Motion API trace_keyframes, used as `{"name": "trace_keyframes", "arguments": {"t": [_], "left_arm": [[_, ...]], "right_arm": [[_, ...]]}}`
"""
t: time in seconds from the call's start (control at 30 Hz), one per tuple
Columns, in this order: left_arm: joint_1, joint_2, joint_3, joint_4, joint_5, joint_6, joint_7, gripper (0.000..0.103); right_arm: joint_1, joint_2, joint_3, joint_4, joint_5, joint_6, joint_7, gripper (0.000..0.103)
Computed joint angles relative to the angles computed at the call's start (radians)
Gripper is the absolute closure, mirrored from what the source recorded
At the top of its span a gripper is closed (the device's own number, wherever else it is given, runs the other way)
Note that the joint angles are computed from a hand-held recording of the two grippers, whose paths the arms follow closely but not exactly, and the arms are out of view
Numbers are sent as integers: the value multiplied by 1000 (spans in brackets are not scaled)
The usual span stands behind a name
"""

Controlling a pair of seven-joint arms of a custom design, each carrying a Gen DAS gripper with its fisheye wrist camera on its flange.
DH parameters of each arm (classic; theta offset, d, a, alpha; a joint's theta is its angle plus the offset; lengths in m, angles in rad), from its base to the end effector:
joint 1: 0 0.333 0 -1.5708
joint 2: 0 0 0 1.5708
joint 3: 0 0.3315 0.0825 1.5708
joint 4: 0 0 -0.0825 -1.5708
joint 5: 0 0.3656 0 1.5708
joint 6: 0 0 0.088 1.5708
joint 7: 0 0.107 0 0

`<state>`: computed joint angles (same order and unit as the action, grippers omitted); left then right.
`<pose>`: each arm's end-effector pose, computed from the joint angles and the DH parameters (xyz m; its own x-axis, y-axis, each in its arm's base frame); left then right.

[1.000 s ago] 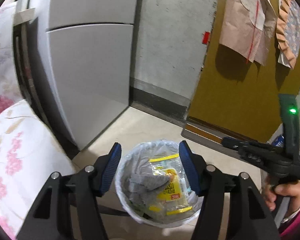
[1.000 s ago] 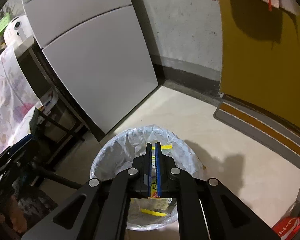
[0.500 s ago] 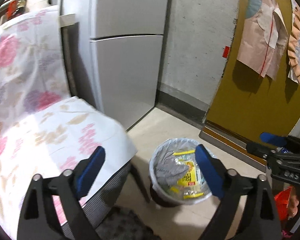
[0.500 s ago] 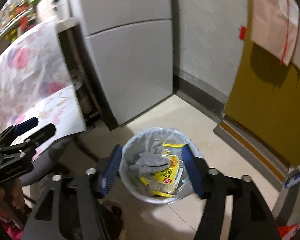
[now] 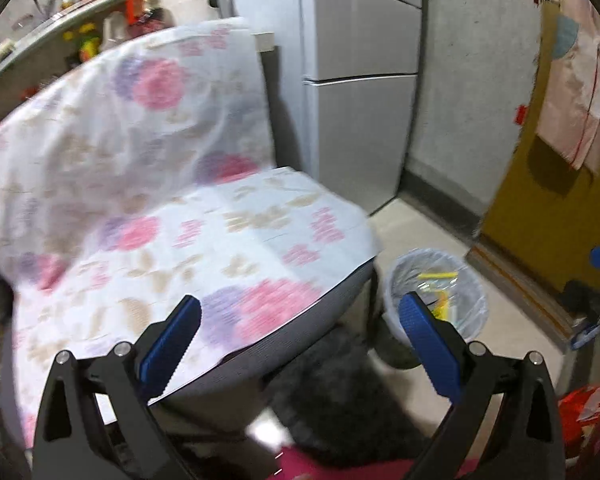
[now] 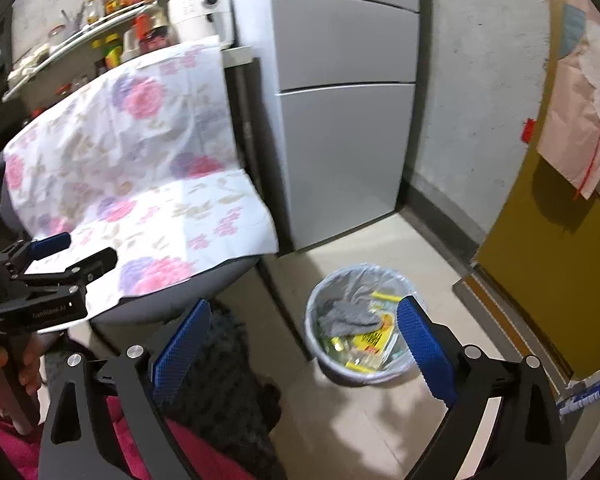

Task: Collect trash

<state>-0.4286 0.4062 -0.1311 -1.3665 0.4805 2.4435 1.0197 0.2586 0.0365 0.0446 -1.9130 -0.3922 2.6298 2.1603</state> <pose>0.6180 -0.3621 0.5853 -0.2182 -0.9743 -0.0551 -0.6997 0.1956 -0.6871 0.5698 0.1876 0.5732 -0.0028 -0.9998 -0.0219 -0.7432 0.0167 -0.6688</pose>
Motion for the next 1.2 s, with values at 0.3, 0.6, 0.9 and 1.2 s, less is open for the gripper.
{"name": "trace_keyframes", "arguments": {"t": [0.3,0.6,0.9,1.2], "left_arm": [[8,-136,5,-147,122,-67,-143,6],[37,-166,-27,-180,157,-62,-187,6],[43,-170,-34,-185,162,-56,-195,6],[43,-169,-35,-179,165,-56,-197,6]], "right_arm": [[5,-47,17,-23,35,-7,-83,10],[4,-60,26,-30,21,-7,-87,10],[5,-58,29,-27,22,-7,-91,10],[8,-54,28,-23,19,-9,-91,10]]}}
